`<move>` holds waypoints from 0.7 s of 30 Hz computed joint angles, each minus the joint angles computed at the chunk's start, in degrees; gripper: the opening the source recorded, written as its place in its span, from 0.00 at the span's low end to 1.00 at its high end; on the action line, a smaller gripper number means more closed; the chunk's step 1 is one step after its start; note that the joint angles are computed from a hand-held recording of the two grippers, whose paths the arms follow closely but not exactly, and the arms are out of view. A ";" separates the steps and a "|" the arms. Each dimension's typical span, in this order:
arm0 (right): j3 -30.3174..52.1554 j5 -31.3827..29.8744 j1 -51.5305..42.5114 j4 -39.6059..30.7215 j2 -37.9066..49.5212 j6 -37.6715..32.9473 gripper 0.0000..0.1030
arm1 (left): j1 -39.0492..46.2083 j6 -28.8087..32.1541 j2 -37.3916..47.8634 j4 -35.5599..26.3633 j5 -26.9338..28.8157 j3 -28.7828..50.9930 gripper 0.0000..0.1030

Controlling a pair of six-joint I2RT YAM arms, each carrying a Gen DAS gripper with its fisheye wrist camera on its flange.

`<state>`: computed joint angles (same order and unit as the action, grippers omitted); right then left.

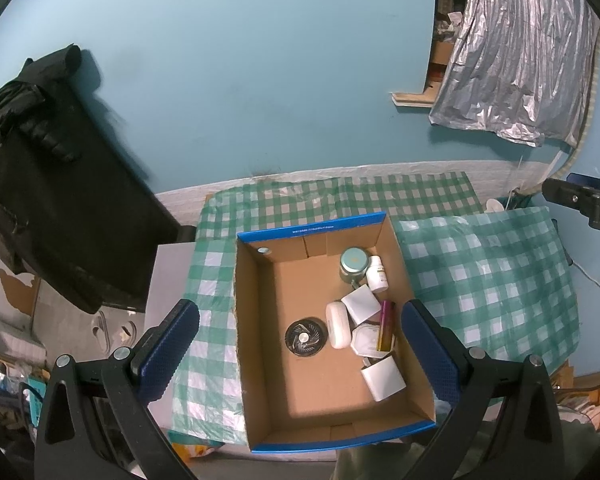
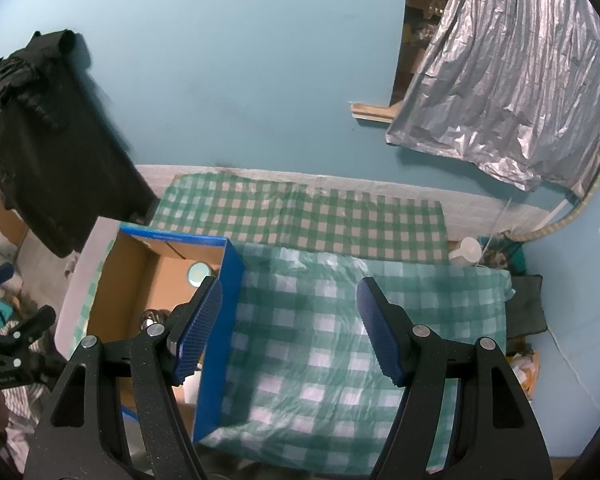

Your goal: Organize rigid objects

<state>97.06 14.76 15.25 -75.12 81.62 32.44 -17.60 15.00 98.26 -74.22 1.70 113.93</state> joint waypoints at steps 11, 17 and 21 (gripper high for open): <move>0.25 -0.07 -0.09 0.01 0.14 -0.18 0.68 | -0.02 -0.50 0.52 -0.79 -0.74 1.40 0.99; 0.29 -0.01 -0.01 -0.05 0.16 -0.09 0.68 | 0.27 -0.22 0.57 -0.96 -0.90 1.49 0.99; 0.66 -0.03 0.26 -0.24 0.43 -0.03 0.68 | 0.33 -0.17 0.54 -0.88 -0.88 1.40 0.99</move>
